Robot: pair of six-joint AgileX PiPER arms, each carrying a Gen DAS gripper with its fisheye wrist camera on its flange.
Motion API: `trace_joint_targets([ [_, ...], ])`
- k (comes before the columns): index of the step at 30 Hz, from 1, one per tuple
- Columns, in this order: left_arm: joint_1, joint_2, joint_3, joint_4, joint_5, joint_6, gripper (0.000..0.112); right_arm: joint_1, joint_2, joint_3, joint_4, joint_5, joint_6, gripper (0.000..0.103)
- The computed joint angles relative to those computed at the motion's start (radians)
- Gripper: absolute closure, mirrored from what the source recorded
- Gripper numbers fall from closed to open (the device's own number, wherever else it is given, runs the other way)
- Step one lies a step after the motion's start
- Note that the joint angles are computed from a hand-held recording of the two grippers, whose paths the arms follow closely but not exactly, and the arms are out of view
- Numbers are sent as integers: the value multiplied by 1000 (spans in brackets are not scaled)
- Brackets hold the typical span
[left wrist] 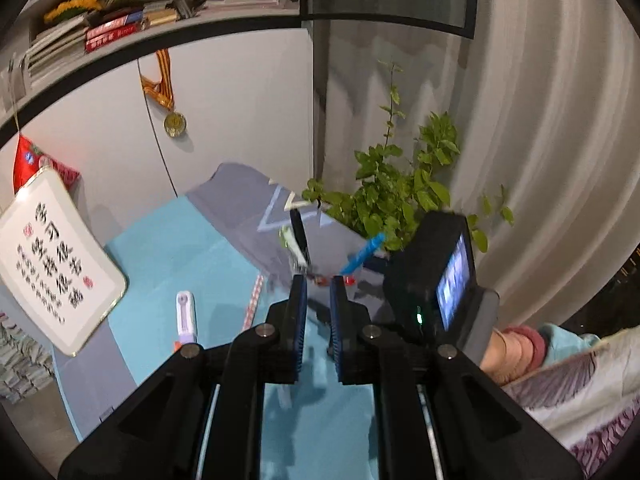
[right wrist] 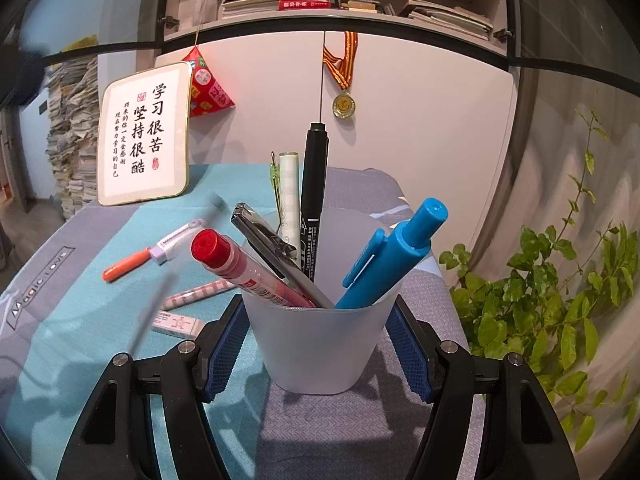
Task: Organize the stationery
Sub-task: 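Lower the clear pen into the frosted cup and open the left tool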
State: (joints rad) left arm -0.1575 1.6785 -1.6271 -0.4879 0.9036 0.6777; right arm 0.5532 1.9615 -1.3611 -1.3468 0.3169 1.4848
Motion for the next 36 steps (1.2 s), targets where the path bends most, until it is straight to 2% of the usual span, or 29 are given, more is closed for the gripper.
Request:
trace_joint_targets([
  [4, 41, 8, 61, -64, -50, 35, 99, -2, 1, 1, -10, -8, 14, 33],
  [5, 55, 16, 87, -57, -55, 41, 89, -1, 1, 1, -10, -9, 15, 33],
  [7, 58, 45, 116, 9, -76, -11, 80, -1, 3, -1, -3, -9, 8, 33],
  [9, 63, 67, 152, 64, -81, -39, 81, -5, 3, -2, 7, -15, -1, 33],
  [12, 84, 67, 249, 49, -101, 18, 80, -9, 2, 0, 11, -23, 0, 33],
  [15, 85, 70, 334, 60, -145, 52, 72, -8, 6, -8, 37, -17, -28, 33],
  [19, 75, 85, 383, 66, -216, 74, 72, 1, 8, -12, 35, -2, -32, 33],
  [22, 93, 115, 365, 21, -215, 97, 73, 3, 8, -12, 33, 3, -30, 33],
  [24, 105, 137, 347, -13, -204, 103, 84, 3, 8, -12, 33, 4, -29, 33],
  [25, 106, 141, 347, -25, -216, 109, 101, 3, 8, -12, 33, 4, -29, 33],
  [28, 119, 149, 338, -52, -198, 115, 101, 3, 9, -13, 35, 4, -31, 33],
  [30, 112, 132, 354, -44, -214, 102, 101, 3, 8, -12, 32, 2, -29, 33],
  [36, 126, 6, 372, -111, -225, 152, 101, 3, 8, -12, 31, 4, -29, 33],
])
